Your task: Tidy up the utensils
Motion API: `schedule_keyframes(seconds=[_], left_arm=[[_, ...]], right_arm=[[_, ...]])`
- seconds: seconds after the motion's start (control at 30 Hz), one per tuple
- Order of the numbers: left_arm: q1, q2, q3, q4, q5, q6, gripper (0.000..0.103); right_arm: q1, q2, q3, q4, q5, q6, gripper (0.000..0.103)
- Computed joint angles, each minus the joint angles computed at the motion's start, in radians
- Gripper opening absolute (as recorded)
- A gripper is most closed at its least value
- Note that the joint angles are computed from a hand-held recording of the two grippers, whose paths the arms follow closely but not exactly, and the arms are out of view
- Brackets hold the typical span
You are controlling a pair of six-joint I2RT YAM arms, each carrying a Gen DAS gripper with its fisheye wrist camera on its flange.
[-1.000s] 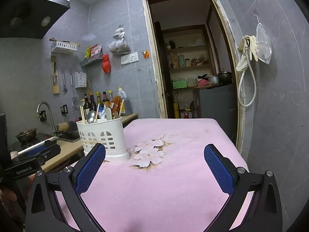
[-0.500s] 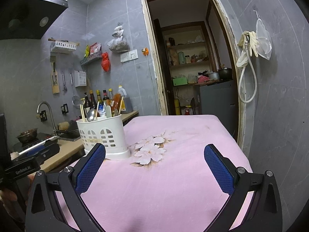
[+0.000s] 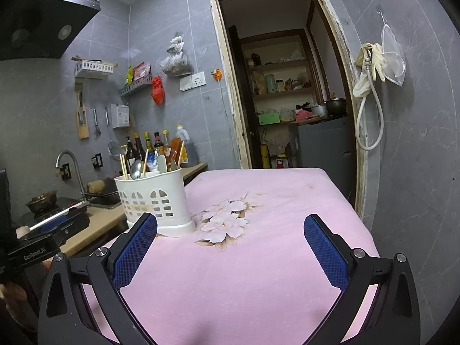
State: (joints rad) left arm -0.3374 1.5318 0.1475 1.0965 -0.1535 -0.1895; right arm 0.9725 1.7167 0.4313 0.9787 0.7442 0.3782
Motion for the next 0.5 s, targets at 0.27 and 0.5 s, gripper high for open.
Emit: schedule_keyframes(seconds=[0.27,0.5], left_arm=[[0.001,0.002,0.0,0.001,0.003,0.001,0.101],[0.001,0.002,0.001,0.0,0.003,-0.001,0.101]], right_arm=[[0.006,0.007,0.003,0.001,0.004,0.007,0.103],[0.007,0.008,0.004,-0.001,0.006,0.005,0.103]])
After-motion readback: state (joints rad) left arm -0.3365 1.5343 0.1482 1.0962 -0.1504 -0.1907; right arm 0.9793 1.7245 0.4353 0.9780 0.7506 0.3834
